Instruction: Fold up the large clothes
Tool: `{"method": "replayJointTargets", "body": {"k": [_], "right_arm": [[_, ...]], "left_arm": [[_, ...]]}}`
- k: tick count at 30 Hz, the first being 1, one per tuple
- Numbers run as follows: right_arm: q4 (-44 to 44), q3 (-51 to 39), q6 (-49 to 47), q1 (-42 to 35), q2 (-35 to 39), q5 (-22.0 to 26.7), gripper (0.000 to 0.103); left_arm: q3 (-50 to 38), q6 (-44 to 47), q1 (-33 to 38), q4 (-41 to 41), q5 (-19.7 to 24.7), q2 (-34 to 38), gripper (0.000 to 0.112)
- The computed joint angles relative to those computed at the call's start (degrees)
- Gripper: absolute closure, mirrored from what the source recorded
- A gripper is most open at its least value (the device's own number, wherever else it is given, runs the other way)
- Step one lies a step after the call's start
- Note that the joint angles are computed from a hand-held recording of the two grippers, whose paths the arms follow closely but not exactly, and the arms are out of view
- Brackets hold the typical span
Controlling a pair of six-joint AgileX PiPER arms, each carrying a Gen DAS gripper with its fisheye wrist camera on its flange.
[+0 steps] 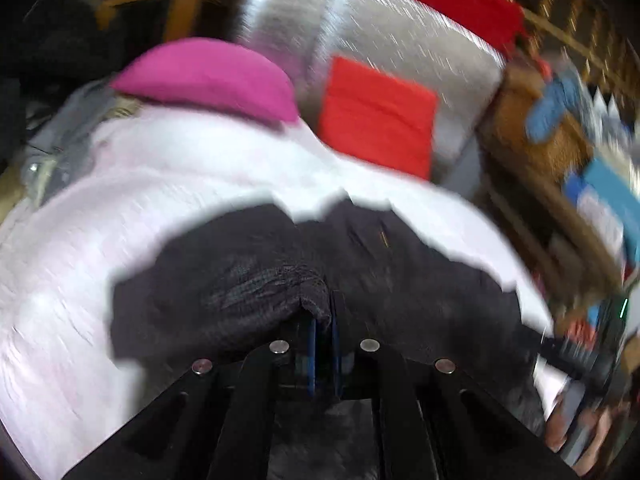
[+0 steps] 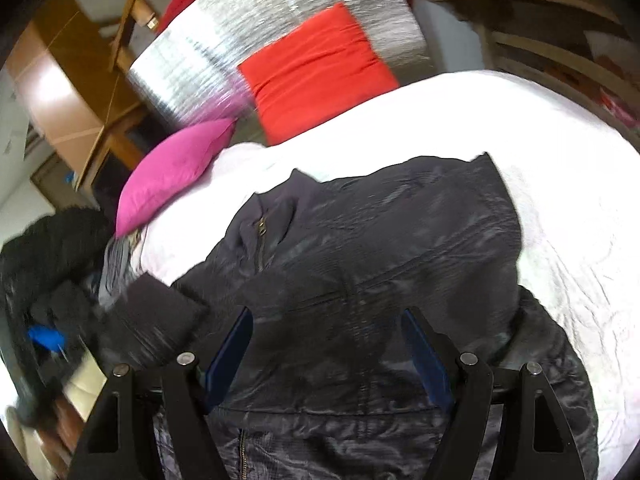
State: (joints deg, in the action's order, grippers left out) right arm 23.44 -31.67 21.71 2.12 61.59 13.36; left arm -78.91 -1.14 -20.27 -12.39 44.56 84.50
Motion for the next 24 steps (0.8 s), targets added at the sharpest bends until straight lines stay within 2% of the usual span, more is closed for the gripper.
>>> {"method": "replayJointTargets", "body": {"k": [4,7,9,10,11,13,17,21,24], "right_arm": [[11.9,1.0,-12.0,-5.1,-1.8,3.0,0.024],[15.2,1.3,-15.4,-7.4,-2.9,4.6,0.024],[19.0,1.4,-19.2,-9.2,-3.4,5.8,0.024],[21.5,1.6,-21.8,-10.2,-3.6,6.5,0.024],[23.7,1.5,-24.1,-10.9,-3.7,7.2,0.024],[26.1,1.3,-26.7,-11.3,-3.4,7.7,0.024],[27.9,0.8,-28.7,-10.6,-2.8,8.3,0.024],[29.7,0.5,-31.1,-10.0,-2.5,9.0,0.024],[37.4,0.7,-39.6,-11.1,-2.1,11.5,0.024]], "left_arm": [[5.1,-7.2,-7.8,7.7,0.2,1.9,0.104],[8.1,-7.3,-8.5,7.0,-0.2,1.0,0.1],[8.6,-3.3,-6.3,1.7,1.5,-1.7,0.084],[9.1,-1.7,-5.1,-0.4,2.2,-3.0,0.057],[9.8,-1.1,-3.6,-1.7,3.3,-4.9,0.036],[12.4,2.5,0.5,-6.6,4.5,-9.5,0.034],[11.8,11.6,11.8,-16.7,13.3,-14.3,0.034],[5.8,11.9,22.5,-22.7,20.9,-12.1,0.034],[1.4,6.7,22.9,-21.3,22.5,-7.5,0.034]]}}
